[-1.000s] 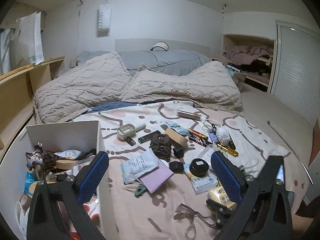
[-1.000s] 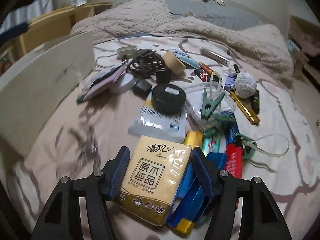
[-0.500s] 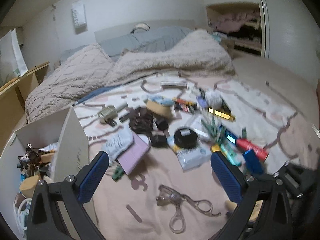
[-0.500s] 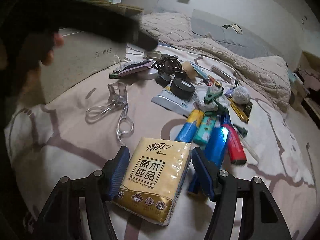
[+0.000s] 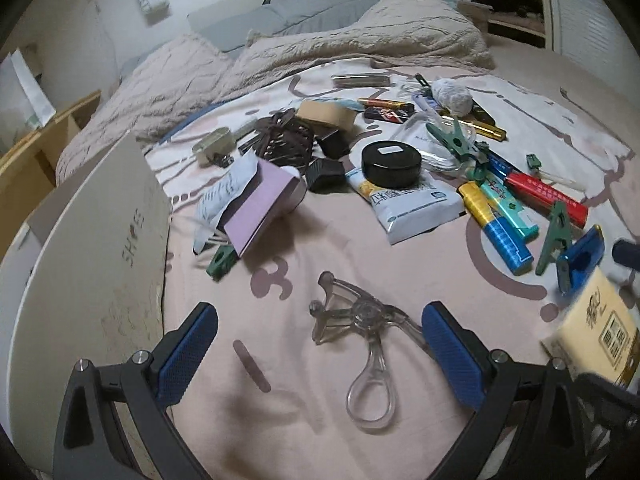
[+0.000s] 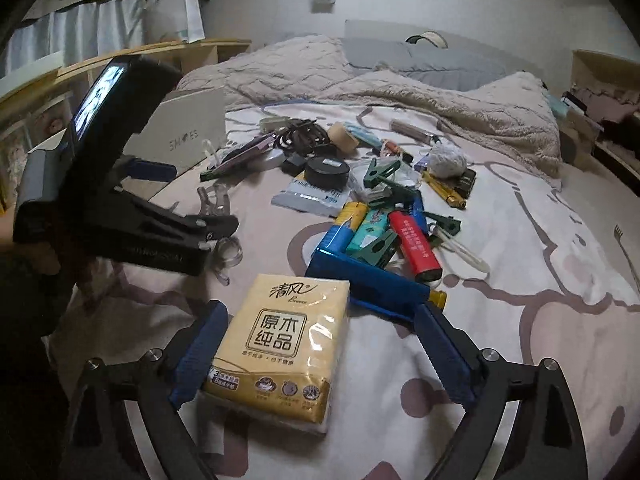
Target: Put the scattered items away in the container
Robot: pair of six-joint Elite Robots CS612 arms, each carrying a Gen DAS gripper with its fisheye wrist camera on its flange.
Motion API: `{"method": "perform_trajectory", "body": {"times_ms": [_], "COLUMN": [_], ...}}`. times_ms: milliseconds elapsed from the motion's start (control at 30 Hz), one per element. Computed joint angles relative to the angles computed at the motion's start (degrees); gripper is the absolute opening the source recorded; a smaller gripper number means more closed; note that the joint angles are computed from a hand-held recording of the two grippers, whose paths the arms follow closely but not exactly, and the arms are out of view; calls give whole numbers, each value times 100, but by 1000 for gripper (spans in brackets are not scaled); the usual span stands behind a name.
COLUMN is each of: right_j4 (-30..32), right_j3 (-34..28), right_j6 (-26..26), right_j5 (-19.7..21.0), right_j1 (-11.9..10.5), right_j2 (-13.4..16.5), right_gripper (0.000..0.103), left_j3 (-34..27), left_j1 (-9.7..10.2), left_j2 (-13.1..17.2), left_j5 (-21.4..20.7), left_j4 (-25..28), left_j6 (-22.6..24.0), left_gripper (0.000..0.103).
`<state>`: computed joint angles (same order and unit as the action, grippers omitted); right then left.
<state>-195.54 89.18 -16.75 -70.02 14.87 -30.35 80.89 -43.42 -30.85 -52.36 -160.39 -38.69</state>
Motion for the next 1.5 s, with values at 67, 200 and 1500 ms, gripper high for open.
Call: {"method": "perform_trajectory", "body": {"times_ms": [67,200,1500], "right_j4": [117,146,644], "right_j3": [47,166,-163], "right_j6": [-164,-487,1045], "right_j5": [-11,-240,-1700], "right_j1": [14,64,-146], "right_j2": [-41,-93,17], "right_gripper": [97,100,103], "left_j3": [21,198,493], "left_j1": [13,74,38], "left_j2": [-21,-91,-127], "left_j5": [-57,-618,-1450], "left_j4": [44,-308,-2263], "left_j6": [-151,-433,329], "left_gripper": [103,103,103]}}
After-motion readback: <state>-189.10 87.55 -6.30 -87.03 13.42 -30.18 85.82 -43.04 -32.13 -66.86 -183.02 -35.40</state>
